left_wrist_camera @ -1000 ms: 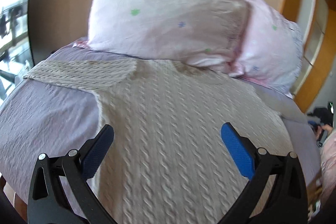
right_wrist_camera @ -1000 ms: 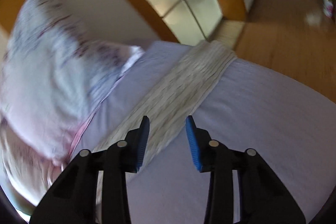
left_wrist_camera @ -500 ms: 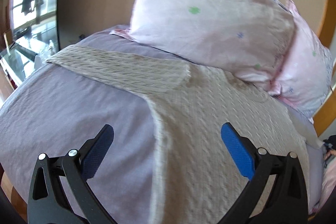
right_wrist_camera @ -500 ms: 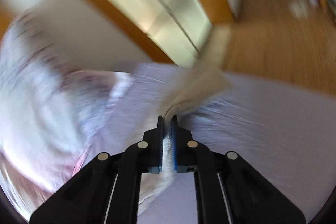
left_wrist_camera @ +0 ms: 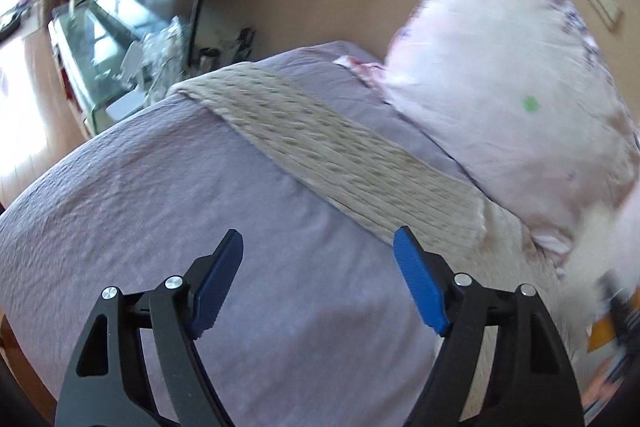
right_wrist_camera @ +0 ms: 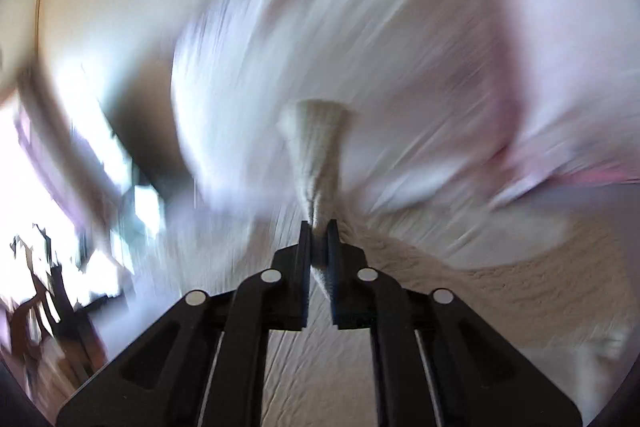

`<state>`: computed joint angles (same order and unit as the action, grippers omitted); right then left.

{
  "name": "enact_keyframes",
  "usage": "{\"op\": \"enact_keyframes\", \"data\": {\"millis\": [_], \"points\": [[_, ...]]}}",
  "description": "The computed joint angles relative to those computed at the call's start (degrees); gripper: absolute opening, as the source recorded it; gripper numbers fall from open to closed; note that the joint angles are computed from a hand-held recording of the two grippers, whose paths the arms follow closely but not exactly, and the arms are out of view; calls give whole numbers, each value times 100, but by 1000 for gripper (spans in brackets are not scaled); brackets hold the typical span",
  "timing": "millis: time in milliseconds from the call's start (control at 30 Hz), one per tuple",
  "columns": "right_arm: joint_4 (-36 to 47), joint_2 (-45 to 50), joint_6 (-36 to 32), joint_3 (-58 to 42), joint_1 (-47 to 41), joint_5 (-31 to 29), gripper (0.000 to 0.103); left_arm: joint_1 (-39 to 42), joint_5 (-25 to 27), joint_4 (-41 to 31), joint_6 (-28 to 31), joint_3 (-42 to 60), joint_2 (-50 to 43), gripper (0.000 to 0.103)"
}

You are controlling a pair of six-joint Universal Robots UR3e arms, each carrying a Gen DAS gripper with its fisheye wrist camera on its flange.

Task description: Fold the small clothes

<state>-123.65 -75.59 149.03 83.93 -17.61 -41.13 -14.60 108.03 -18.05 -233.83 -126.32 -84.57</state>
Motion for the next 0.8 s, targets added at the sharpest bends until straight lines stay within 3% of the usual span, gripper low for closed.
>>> {"op": "enact_keyframes", "data": {"millis": [67, 100, 167, 300, 467, 600, 700, 800], "points": [[821, 215, -266, -240, 427, -430, 28, 305, -143, -16, 126, -151, 158, 79], [973, 188, -367, -185, 389, -344, 46, 492, -250, 2, 217, -216, 216, 79], [756, -170, -474, 287, 65, -29, 68, 1019, -653, 143, 406, -401, 349, 79], [957, -599, -736, 433, -602, 373, 76, 2320, -1677, 467, 702, -771, 438, 69], [1306, -1211, -1354, 992, -1261, 459, 80, 3462, -2500, 858, 880, -1042, 441, 56], [1410, -1324, -1602, 1274, -1554, 486, 81, 4044, -2859, 794, 856, -1045, 380, 31], [1561, -1263, -1744, 1277, -1691, 488, 81, 3813, -2307, 1, 1070, -311, 102, 11], [1750, -1254, -1903, 1255, -1876, 520, 81, 3033, -1408, -620, 1089, 703, -230, 7]]}}
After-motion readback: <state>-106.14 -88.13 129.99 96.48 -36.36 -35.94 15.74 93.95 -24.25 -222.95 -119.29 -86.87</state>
